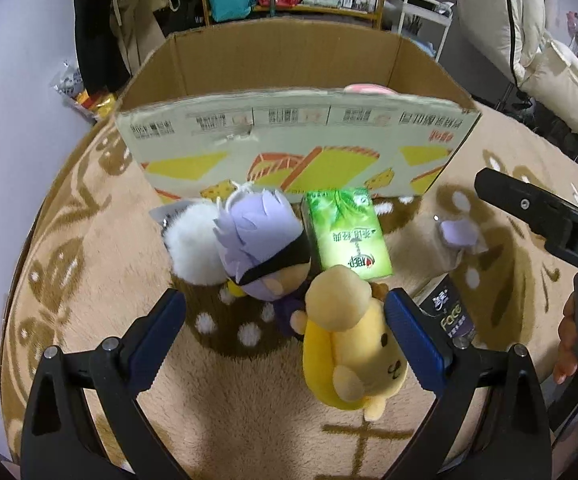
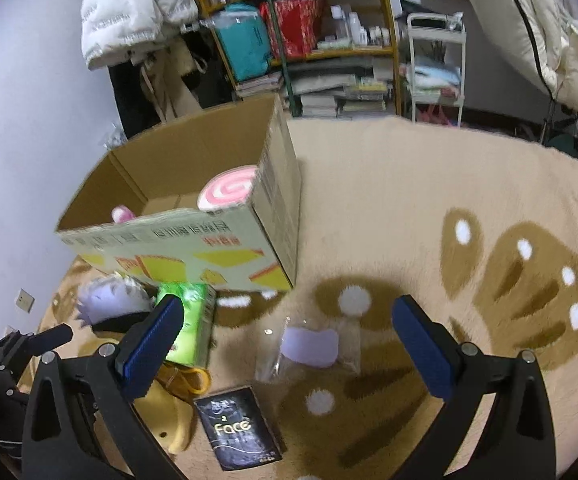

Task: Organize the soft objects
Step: 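Move both tools back down to the remaining items beside the box, then grasp the yellow plush dog with the left tool while the right tool grasps the clear sponge bag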

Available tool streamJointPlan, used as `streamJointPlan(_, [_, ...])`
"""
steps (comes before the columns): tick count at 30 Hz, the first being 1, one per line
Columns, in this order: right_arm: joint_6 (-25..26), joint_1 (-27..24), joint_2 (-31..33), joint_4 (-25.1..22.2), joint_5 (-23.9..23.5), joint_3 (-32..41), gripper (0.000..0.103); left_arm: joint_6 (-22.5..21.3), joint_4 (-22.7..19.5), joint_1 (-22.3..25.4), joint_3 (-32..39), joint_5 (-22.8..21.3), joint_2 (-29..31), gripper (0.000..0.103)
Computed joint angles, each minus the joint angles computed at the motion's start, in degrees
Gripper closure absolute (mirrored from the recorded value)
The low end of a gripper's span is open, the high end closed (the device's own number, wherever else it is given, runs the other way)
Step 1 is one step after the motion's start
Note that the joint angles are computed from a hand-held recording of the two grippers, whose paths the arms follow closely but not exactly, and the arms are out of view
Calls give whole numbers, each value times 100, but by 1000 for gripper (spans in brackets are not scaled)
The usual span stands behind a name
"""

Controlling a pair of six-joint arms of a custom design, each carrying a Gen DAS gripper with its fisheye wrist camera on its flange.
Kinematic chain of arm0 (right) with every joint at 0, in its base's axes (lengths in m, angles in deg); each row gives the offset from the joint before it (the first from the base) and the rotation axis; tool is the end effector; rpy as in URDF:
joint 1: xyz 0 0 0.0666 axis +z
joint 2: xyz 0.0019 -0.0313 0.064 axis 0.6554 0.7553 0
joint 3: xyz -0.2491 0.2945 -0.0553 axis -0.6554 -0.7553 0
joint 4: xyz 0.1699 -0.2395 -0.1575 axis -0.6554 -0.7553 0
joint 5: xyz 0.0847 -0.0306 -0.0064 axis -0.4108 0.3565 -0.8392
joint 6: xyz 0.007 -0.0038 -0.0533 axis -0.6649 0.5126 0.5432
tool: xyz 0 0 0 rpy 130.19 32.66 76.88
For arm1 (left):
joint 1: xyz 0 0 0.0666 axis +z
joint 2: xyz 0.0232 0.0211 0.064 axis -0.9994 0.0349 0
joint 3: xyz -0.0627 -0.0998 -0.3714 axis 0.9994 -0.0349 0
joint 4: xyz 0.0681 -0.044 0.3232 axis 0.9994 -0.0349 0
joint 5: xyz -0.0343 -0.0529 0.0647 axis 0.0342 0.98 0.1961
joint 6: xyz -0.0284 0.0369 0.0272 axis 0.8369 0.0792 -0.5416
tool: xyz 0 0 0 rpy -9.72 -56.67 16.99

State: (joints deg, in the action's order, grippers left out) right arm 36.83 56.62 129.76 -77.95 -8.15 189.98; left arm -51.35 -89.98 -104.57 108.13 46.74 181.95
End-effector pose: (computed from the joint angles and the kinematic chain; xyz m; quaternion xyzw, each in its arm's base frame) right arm 0.5476 0.1602 0.5440 -0.0673 0.9356 0.1655 0.3046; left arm 0.4669 -0.1331 0.5315 -0.0392 0.9672 0.0065 0.2508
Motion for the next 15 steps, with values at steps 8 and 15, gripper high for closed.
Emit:
streamJointPlan(8, [104, 61, 366, -525, 166, 314, 0, 275, -39, 174, -87, 389, 44, 5])
streamJointPlan(15, [192, 122, 574, -901, 213, 448, 1, 279, -14, 243, -143, 731, 28, 21])
